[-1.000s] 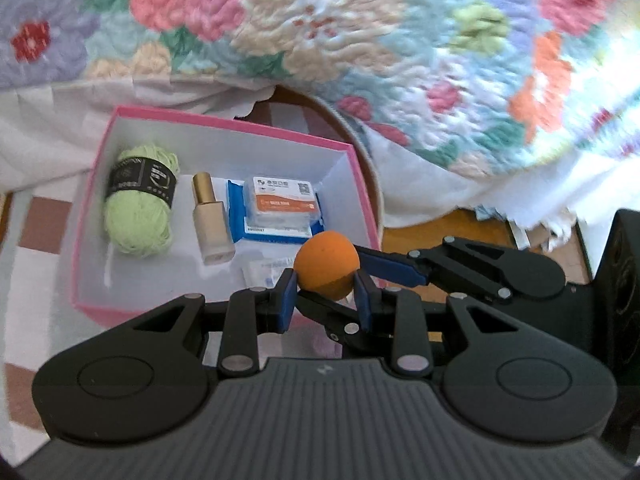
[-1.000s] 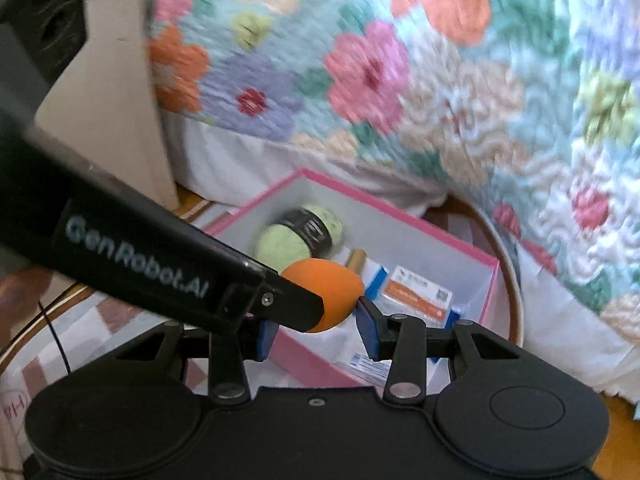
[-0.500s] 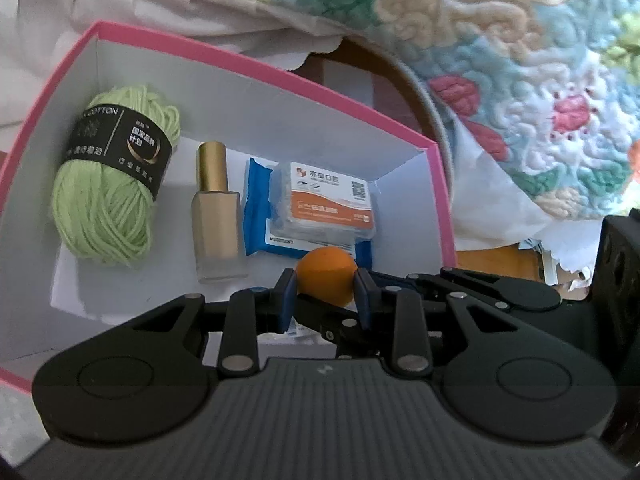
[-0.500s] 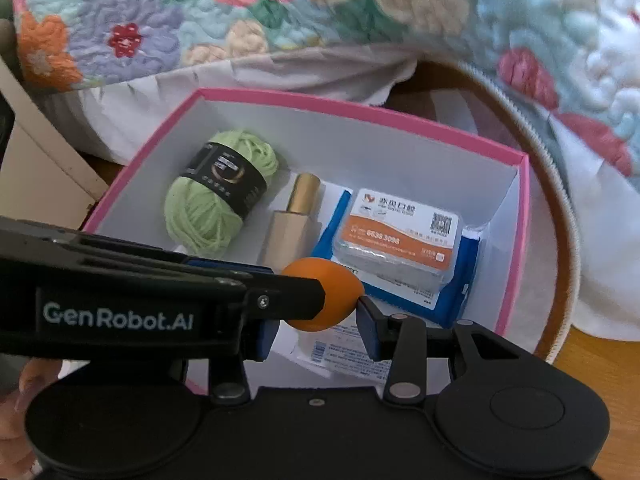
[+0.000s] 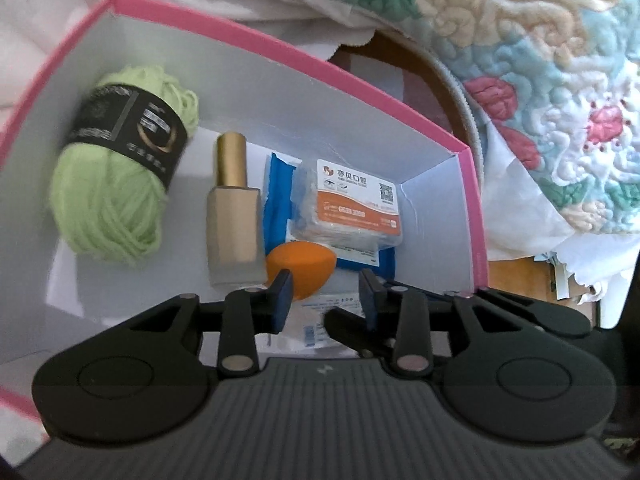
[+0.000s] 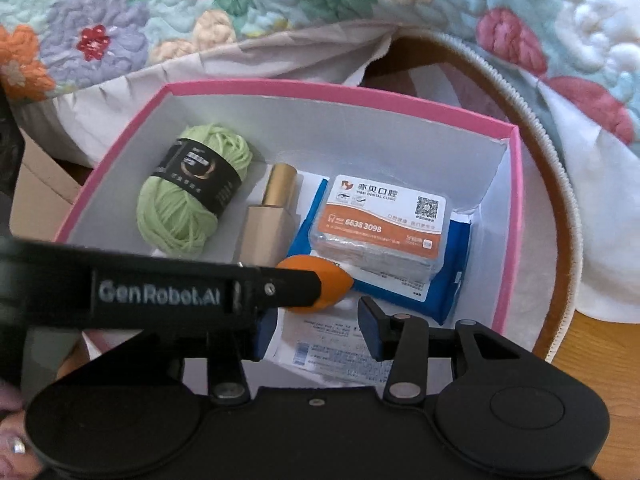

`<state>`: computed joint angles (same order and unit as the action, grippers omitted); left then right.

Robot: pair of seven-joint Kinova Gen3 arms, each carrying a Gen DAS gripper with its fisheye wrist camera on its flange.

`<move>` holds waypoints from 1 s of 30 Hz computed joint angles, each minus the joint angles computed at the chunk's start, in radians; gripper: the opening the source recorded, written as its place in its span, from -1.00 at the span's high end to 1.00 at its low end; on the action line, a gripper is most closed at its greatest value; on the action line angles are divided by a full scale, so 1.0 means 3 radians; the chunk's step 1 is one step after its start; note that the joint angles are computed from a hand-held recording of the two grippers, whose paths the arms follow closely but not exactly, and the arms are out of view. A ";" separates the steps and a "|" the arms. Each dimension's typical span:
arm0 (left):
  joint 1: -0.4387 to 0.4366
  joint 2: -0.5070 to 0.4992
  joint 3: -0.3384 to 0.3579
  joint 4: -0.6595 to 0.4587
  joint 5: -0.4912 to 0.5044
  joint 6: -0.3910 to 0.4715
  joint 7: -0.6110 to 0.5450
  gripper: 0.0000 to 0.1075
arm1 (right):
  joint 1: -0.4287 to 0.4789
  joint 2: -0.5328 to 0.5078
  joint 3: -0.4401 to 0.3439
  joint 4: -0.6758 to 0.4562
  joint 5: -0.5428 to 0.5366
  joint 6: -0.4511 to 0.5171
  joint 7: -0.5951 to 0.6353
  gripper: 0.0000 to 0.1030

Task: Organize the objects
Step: 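Open the left tool to drop the sponge and withdraw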

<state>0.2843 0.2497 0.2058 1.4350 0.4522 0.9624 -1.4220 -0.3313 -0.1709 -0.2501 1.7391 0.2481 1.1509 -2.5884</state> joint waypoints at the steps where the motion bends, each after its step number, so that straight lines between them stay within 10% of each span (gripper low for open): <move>1: 0.0005 -0.0035 -0.0017 -0.0020 -0.0050 0.0049 0.0032 0.19 | -0.0011 -0.0038 -0.0035 0.0009 0.0029 0.0016 -0.0029 0.02; 13: 0.0030 -0.0602 -0.0098 -0.0158 -0.0493 0.0562 0.0123 -0.14 | -0.0004 -0.0452 -0.0595 -0.0156 0.0214 0.0347 -0.0460 -0.27; 30: -0.0080 -0.1391 -0.0203 -0.0466 -0.0553 0.1597 -0.0088 -0.34 | -0.0462 -0.0083 -0.1736 -0.1495 0.0969 0.1856 -0.0755 -0.45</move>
<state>0.2602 -0.1676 0.1450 1.2951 0.2863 1.4415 -1.4484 -0.4700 -0.1958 -0.7710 1.2907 0.5387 1.7076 -2.8150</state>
